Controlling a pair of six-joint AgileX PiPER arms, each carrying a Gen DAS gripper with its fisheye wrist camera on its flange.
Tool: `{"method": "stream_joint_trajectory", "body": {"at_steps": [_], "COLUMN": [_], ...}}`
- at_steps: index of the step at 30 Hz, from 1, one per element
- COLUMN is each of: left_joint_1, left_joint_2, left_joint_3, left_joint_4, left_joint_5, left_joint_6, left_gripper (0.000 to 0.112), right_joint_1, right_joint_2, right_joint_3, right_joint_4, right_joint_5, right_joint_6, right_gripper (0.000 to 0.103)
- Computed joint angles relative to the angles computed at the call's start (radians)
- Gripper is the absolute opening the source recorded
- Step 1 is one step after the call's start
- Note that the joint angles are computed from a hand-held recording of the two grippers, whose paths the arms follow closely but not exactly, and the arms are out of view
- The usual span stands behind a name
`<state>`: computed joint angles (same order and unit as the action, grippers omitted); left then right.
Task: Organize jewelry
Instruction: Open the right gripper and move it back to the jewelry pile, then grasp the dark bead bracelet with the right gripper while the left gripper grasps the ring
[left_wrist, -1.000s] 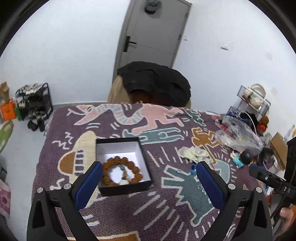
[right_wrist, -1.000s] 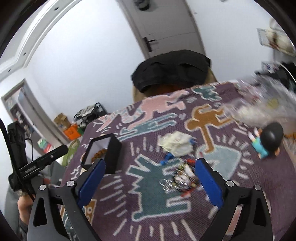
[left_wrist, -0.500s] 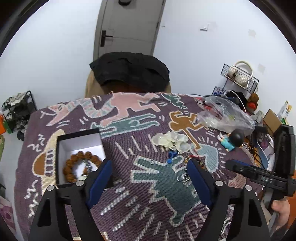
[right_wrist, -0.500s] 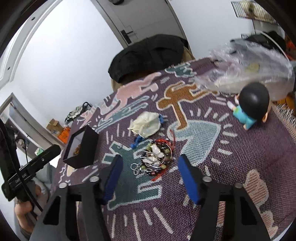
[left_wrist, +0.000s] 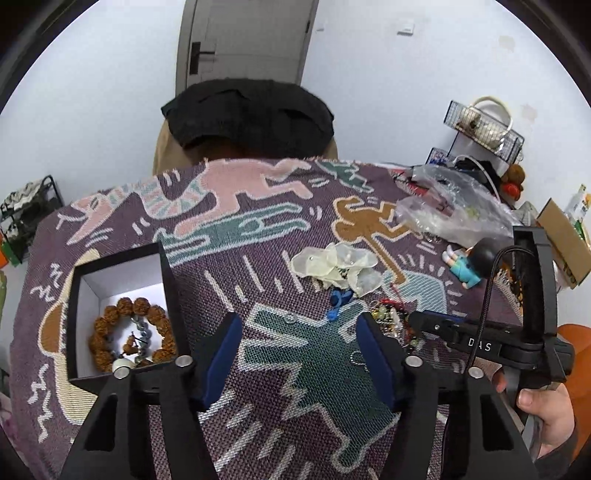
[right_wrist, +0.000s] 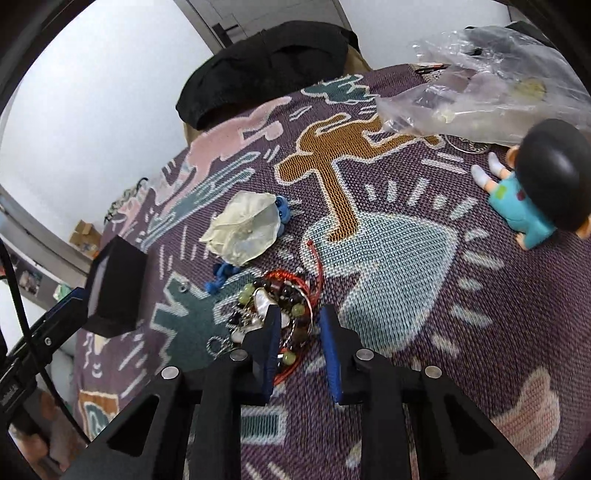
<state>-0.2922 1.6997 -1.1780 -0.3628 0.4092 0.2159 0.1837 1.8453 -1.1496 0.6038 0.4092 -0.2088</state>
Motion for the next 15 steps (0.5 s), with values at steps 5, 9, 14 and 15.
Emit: {"method": "stream_joint_trajectory", "body": {"at_steps": [5,9,14,15], "left_joint_1": [0.003,0.0,-0.021,-0.026], "left_joint_2": [0.047,0.078,0.123,0.133], "left_joint_3": [-0.034,-0.061,-0.114,-0.127], "left_joint_4": [-0.002,0.008,0.059,0.074], "left_joint_5": [0.013,0.022,0.039,0.046], "left_joint_6": [-0.007,-0.025,-0.078,-0.091], "left_gripper": [0.062,0.062,0.061,0.058], "right_joint_1": [0.029,0.011,-0.009,-0.015], "right_joint_2": [0.034,0.007,-0.085,-0.101], "right_joint_3": [-0.043,-0.014,0.067,0.077], "right_joint_4": [-0.161,-0.068,0.133,0.165], "right_joint_5": [0.011,-0.006,-0.042,-0.042], "right_joint_6": [0.116,0.012,-0.196,-0.229], "right_gripper": [0.016,0.01,0.009,0.009]}}
